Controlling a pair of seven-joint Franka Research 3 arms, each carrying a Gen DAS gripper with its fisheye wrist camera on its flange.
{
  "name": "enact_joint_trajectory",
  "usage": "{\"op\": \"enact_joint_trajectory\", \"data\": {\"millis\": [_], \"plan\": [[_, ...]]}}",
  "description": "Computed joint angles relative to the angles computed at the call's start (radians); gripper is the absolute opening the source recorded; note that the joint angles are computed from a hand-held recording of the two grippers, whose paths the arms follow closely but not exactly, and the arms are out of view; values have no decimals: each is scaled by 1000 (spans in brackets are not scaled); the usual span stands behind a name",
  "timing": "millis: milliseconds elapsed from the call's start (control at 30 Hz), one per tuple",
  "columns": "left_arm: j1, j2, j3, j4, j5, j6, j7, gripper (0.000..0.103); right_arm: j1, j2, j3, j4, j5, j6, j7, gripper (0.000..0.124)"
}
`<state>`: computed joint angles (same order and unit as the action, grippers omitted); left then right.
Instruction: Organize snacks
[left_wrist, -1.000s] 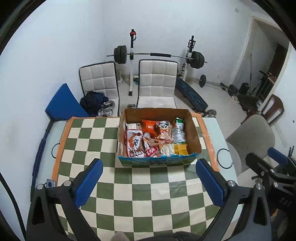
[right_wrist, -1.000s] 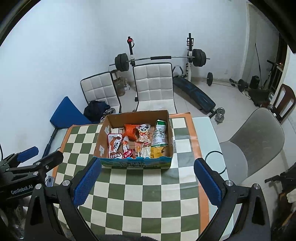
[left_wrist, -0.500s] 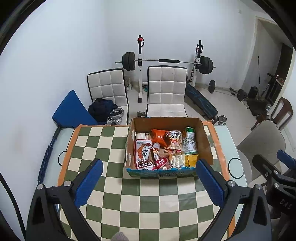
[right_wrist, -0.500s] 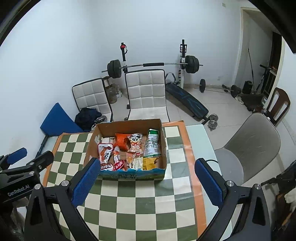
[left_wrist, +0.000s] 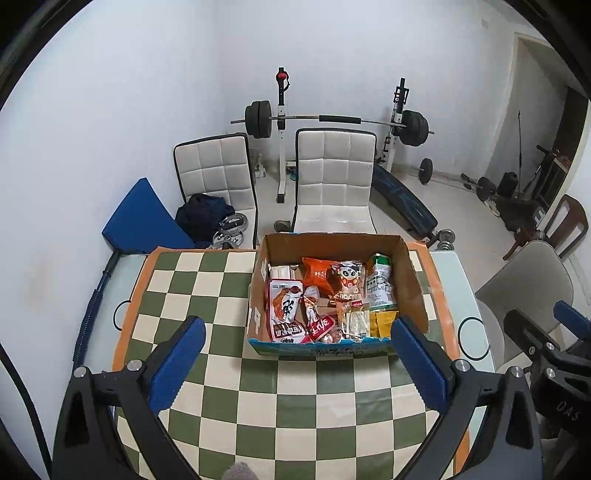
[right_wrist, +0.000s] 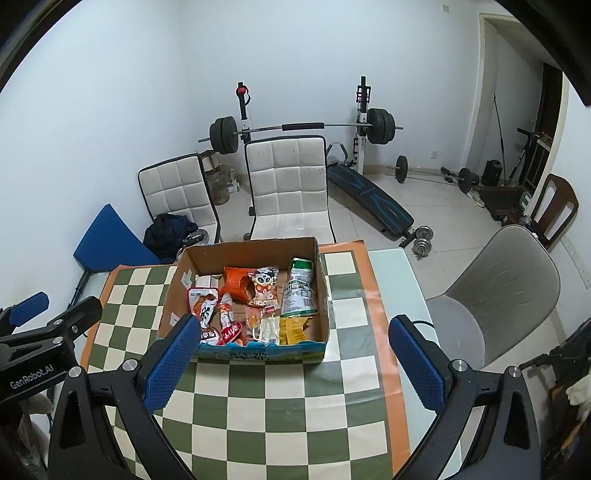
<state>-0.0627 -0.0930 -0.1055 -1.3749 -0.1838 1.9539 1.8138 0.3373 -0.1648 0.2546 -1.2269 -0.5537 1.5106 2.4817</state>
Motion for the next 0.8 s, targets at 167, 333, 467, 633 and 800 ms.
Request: {"op": "enact_joint_trajectory", "data": {"millis": [167, 333, 467, 633, 800], "plan": [[0, 5, -2, 6, 6, -7, -4, 103, 0, 1, -1, 1, 0, 1, -2, 103], [0, 7, -3, 7, 7, -6, -6, 103, -1, -2, -3, -13, 7, 14, -1, 103], [1, 7, -4, 9, 8, -7, -6, 103, 0, 1, -3, -11, 8, 16, -1, 103], [2, 10, -3, 13, 4, -13, -3, 103, 1, 2, -5, -10, 9, 16, -5, 103], [2, 11, -4, 12, 4, -14, -3, 103, 2, 5, -8, -10, 11, 19, -4, 103]]}}
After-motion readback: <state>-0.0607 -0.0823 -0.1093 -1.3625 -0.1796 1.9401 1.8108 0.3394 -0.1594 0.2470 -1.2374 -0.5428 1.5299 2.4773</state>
